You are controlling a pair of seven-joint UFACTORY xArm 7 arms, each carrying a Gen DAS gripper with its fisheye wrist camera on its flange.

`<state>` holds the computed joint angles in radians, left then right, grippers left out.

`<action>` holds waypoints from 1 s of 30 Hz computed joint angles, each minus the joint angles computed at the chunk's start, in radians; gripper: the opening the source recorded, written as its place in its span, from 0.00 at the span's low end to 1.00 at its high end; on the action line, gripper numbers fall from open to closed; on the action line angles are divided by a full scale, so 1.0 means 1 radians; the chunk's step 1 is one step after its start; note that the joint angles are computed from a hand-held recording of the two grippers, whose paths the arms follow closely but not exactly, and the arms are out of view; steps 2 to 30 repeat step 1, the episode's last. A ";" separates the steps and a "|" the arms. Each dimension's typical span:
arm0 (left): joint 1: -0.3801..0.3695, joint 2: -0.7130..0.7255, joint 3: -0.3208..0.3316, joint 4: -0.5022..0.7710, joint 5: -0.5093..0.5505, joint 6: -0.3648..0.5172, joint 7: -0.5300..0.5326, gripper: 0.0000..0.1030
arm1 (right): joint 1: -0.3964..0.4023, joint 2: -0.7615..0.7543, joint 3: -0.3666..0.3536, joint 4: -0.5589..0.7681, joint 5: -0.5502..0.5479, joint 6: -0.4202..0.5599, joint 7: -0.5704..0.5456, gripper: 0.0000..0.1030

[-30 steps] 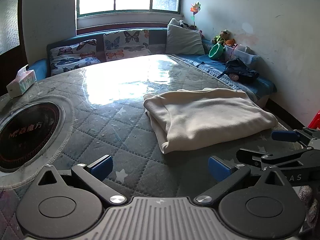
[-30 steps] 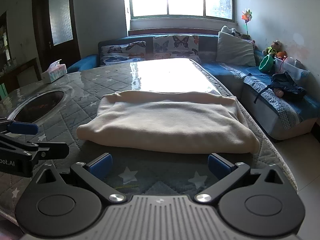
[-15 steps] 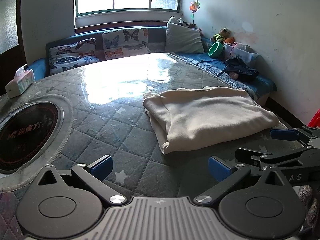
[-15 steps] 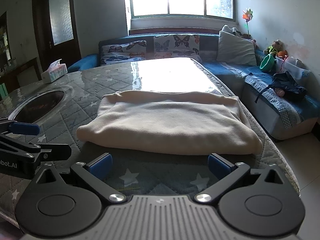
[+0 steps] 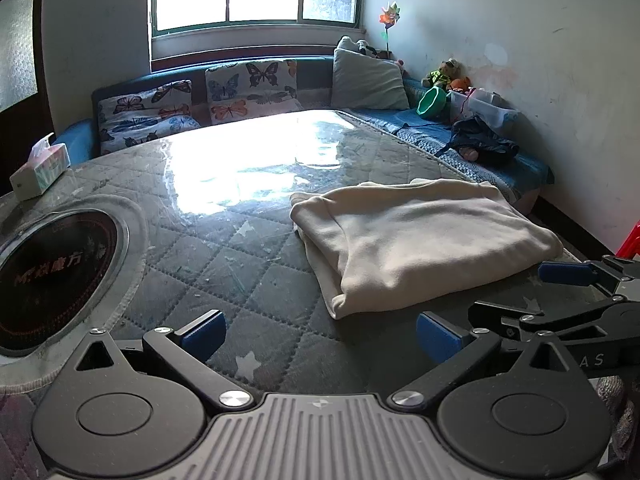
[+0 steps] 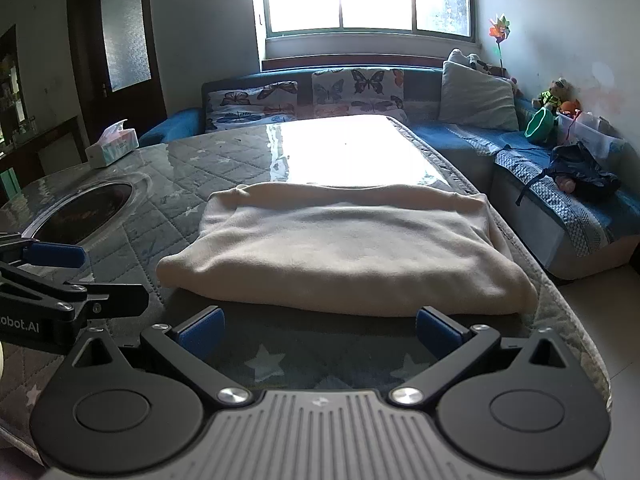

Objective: Fold clothes

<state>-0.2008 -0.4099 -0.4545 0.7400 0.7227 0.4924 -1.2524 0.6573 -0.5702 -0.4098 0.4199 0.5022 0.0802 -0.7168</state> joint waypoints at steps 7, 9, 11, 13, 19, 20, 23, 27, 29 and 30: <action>0.000 0.001 0.002 0.000 -0.001 -0.001 0.001 1.00 | 0.003 0.001 -0.002 0.001 0.000 0.000 0.000 1.00; 0.000 0.001 0.002 0.000 -0.001 -0.001 0.001 1.00 | 0.003 0.001 -0.002 0.001 0.000 0.000 0.000 1.00; 0.000 0.001 0.002 0.000 -0.001 -0.001 0.001 1.00 | 0.003 0.001 -0.002 0.001 0.000 0.000 0.000 1.00; 0.000 0.001 0.002 0.000 -0.001 -0.001 0.001 1.00 | 0.003 0.001 -0.002 0.001 0.000 0.000 0.000 1.00; 0.000 0.001 0.002 0.000 -0.001 -0.001 0.001 1.00 | 0.003 0.001 -0.002 0.001 0.000 0.000 0.000 1.00; 0.000 0.001 0.002 0.000 -0.001 -0.001 0.001 1.00 | 0.003 0.001 -0.002 0.001 0.000 0.000 0.000 1.00; 0.000 0.001 0.002 0.000 -0.001 -0.001 0.001 1.00 | 0.003 0.001 -0.002 0.001 0.000 0.000 0.000 1.00; 0.000 0.001 0.002 0.000 -0.001 -0.001 0.001 1.00 | 0.003 0.001 -0.002 0.001 0.000 0.000 0.000 1.00; 0.000 0.001 0.002 0.000 -0.001 -0.001 0.001 1.00 | 0.003 0.001 -0.002 0.001 0.000 0.000 0.000 1.00; 0.000 0.001 0.002 0.000 -0.001 -0.001 0.001 1.00 | 0.003 0.001 -0.002 0.001 0.000 0.000 0.000 1.00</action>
